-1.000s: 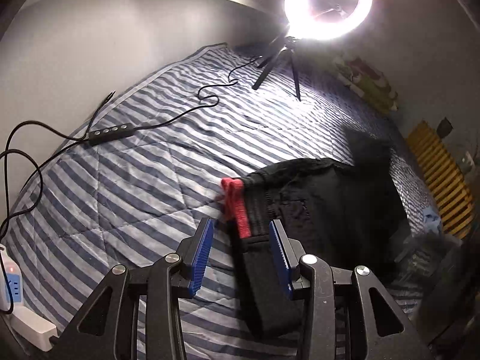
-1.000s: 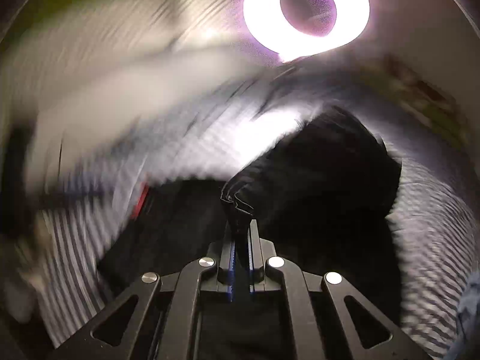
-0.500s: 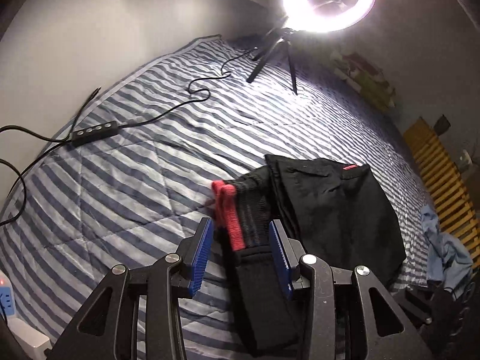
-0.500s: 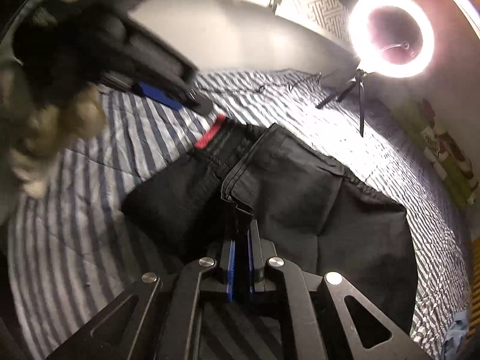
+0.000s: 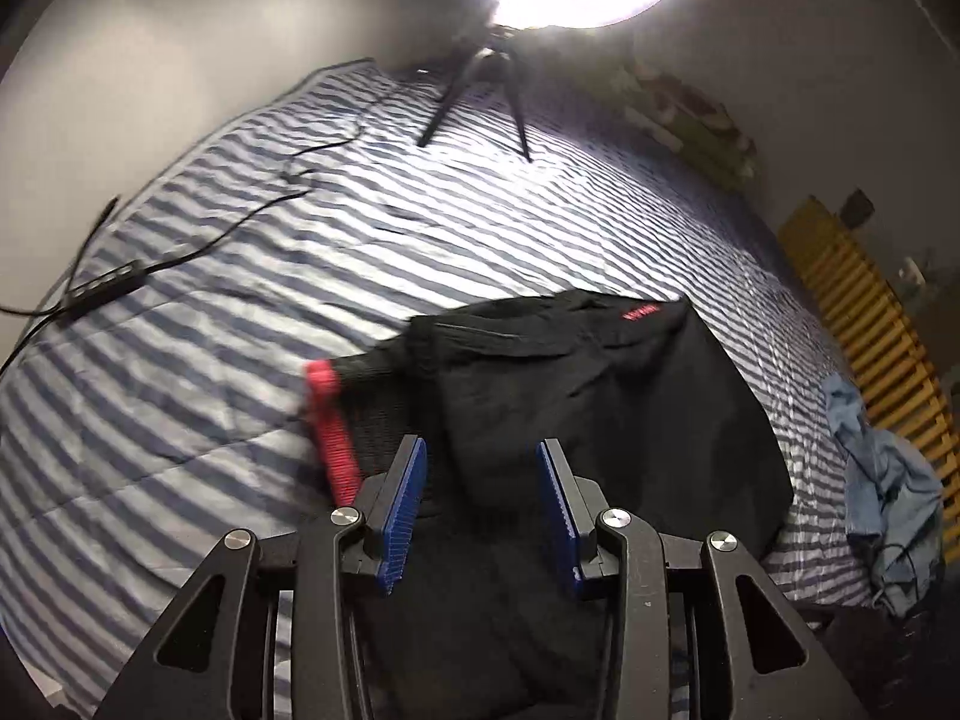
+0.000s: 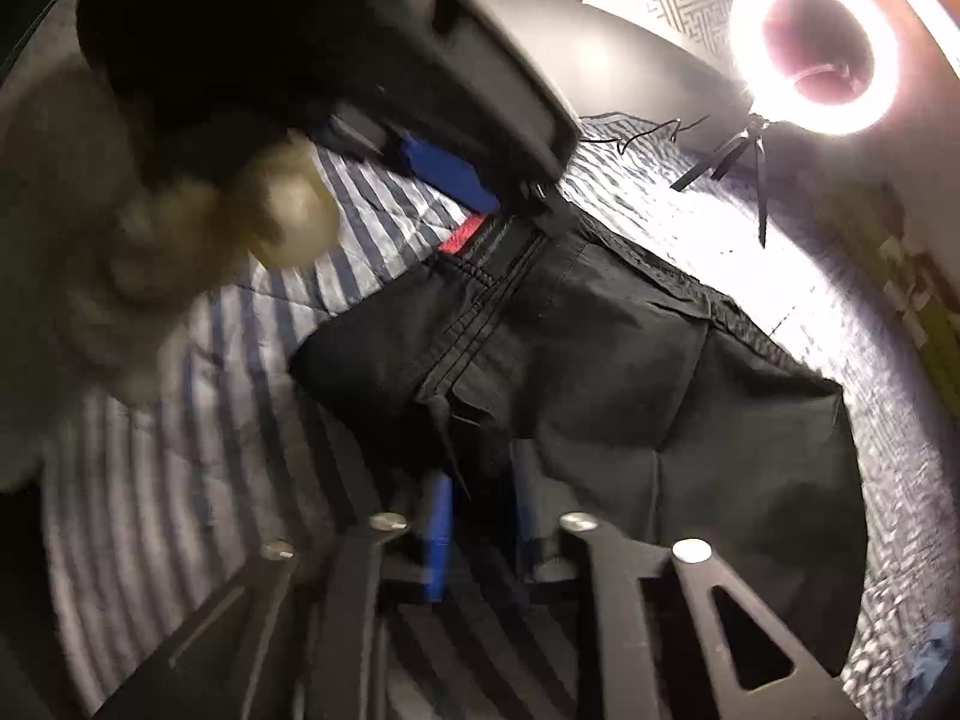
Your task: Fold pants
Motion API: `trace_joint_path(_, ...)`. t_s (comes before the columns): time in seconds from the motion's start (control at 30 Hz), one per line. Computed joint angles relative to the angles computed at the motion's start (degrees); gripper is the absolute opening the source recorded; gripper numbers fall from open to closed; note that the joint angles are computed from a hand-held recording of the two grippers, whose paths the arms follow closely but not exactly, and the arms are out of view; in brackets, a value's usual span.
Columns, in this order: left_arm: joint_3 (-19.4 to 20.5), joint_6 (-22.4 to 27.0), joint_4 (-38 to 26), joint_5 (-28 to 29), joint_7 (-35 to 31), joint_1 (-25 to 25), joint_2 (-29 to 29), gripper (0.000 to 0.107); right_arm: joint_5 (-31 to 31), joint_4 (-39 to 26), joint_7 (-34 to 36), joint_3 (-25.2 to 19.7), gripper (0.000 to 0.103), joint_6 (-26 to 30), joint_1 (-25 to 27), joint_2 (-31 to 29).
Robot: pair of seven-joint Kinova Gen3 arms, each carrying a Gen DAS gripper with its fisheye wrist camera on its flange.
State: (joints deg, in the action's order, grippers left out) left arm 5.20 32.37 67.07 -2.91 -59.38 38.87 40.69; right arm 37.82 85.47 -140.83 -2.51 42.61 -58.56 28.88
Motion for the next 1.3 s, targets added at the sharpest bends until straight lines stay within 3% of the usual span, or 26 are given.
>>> trace_joint_path(0.03, 0.37, 0.67, -1.18, -0.06, -0.37, 0.19, 0.66, 0.04, -0.64, 2.21, -0.44, -0.25, 0.034, -2.08, 0.79, -1.91)
trace_joint_path(0.1, 0.59, 1.2, -2.32, -0.1, -0.8, 0.55, 1.28, 0.04, -0.06, 7.52, -4.1, -0.71, 0.034, -5.59, 2.16, -6.55)
trace_joint_path(0.2, 1.24, 1.65, -4.18, -0.13, -2.15, 1.05, 2.47, 0.04, 1.1, 15.21, -11.09, 3.35, 0.034, -8.38, 2.11, -13.46)
trace_joint_path(0.3, 2.6, 3.51, -7.82, 0.4, -4.81, 1.44, 4.9, 0.04, 0.97, 18.3, -17.12, 1.88, 0.034, -7.76, 9.13, -15.6)
trace_joint_path(0.4, 1.24, 7.11, -13.02, -0.48, -5.66, 3.77, 8.03, 0.04, 3.0, 16.93, -17.87, 0.53, 0.034, -1.65, 13.87, -12.03)
trace_joint_path(0.5, -0.84, 10.5, -17.73, -1.58, -4.67, 5.57, 11.09, 0.04, -0.07, 15.83, -17.0, -1.65, 0.033, 2.68, 19.12, -8.54)
trace_joint_path(0.63, -1.23, 9.73, -17.93, -0.69, -2.02, 5.03, 11.66, 0.04, -3.13, 17.79, -13.94, 1.23, 0.032, -1.38, 18.92, -12.07)
trace_joint_path(0.77, -0.21, 6.72, -15.4, -0.55, -3.36, 4.41, 10.12, 0.04, -6.46, 15.86, -8.47, -1.85, 0.033, -9.65, 25.58, -13.32)
trace_joint_path(0.9, -0.89, 9.56, -18.31, -1.61, -4.33, 5.4, 11.39, 0.04, -12.17, 5.85, 0.85, -11.07, 0.033, -8.84, 35.51, -6.08)
trace_joint_path(0.97, -2.19, 12.22, -20.87, -2.44, -3.44, 6.05, 12.78, 0.04, -13.94, 0.54, 4.61, -12.6, 0.033, -5.97, 37.18, -1.74)
trace_joint_path(1.03, -3.06, 15.39, -23.33, -2.75, -1.68, 5.9, 14.11, 0.037, -12.71, -4.42, 4.67, -9.99, 0.033, -1.31, 34.94, 1.97)
trace_joint_path(1.1, -2.87, 15.56, -23.04, -2.46, -0.96, 5.03, 13.95, 0.027, -10.8, -6.86, 1.33, -5.08, 0.033, 2.14, 31.85, 4.41)
trace_joint_path(1.13, -3.82, 14.91, -22.28, -3.1, 0.27, 5.43, 13.52, 0.027, -11.05, -6.94, 0.24, -3.9, 0.032, 2.46, 31.65, 4.87)
trace_joint_path(1.23, -4.49, 11.36, -18.36, -3.99, 2.35, 5.32, 11.23, 0.027, -12.14, -3.81, -1.79, -3.28, 0.032, -0.24, 33.07, 3.19)
trace_joint_path(1.3, -2.41, 8.69, -15.37, -2.98, 1.27, 3.6, 9.38, 0.027, -13.53, 0.36, -2.38, -4.78, 0.032, -4.08, 35.14, -0.25)
